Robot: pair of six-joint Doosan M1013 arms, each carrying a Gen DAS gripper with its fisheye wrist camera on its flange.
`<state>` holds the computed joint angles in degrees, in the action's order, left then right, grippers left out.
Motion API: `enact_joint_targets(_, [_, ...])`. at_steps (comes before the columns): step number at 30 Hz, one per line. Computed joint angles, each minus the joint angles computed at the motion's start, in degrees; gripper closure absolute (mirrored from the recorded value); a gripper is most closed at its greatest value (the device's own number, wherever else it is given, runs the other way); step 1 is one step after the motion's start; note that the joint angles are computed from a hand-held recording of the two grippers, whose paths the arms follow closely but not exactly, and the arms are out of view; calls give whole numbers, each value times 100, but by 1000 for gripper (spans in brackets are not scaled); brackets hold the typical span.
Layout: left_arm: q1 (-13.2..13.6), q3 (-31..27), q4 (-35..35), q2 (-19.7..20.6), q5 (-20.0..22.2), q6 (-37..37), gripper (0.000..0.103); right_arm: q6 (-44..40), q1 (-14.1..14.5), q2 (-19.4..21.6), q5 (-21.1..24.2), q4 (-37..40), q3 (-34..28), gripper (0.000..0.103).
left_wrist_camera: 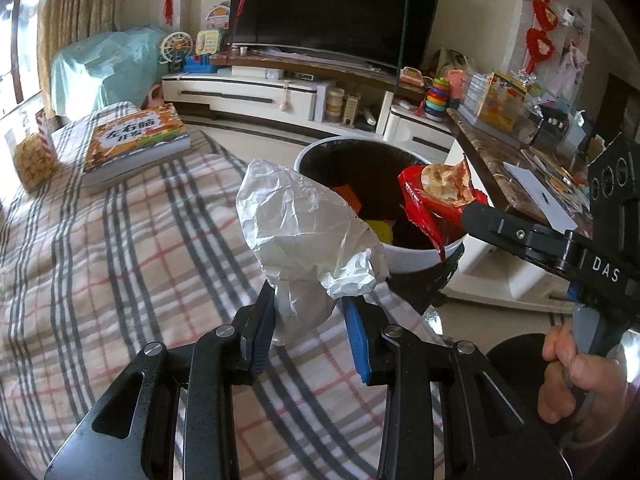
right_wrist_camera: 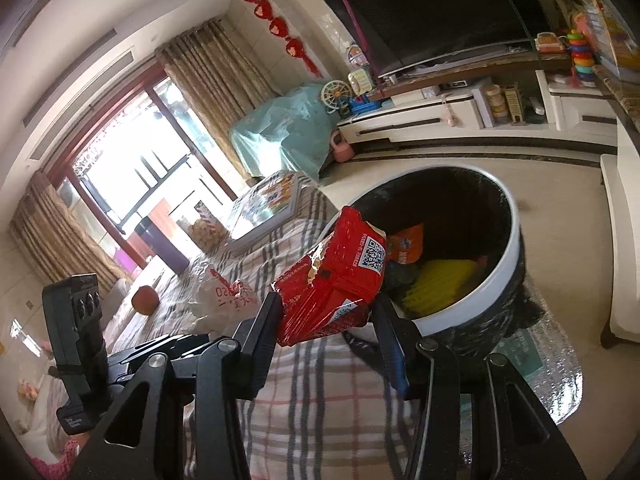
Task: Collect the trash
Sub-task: 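Carry the plastic bag and red packet in both tools over the trash bin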
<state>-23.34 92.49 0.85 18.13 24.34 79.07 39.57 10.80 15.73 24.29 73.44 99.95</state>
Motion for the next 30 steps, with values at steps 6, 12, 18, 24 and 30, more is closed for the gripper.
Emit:
enact_joint_targets(6, [-40,-169,-49,89,37,144,71,67,-85,-15,-92,-37,-9,56])
enact_joint_targets(12, [-84,-335,-74,187,90,292,71,215,-149,-8,-150,-147,-39,56])
enact_joint_targets(18, [-126,-471,-129,269,135,426,71,414,-178,18,-161,-318,-77,56])
enact_joint_targets(24, [-158,-635,-143,369,191,520,71,623,-216,61,-140,-496,-152,55])
enact_joint_targets(30, [-189,-741,-90,434,222,474,71,720,-220,86,-146,-634,-225,55])
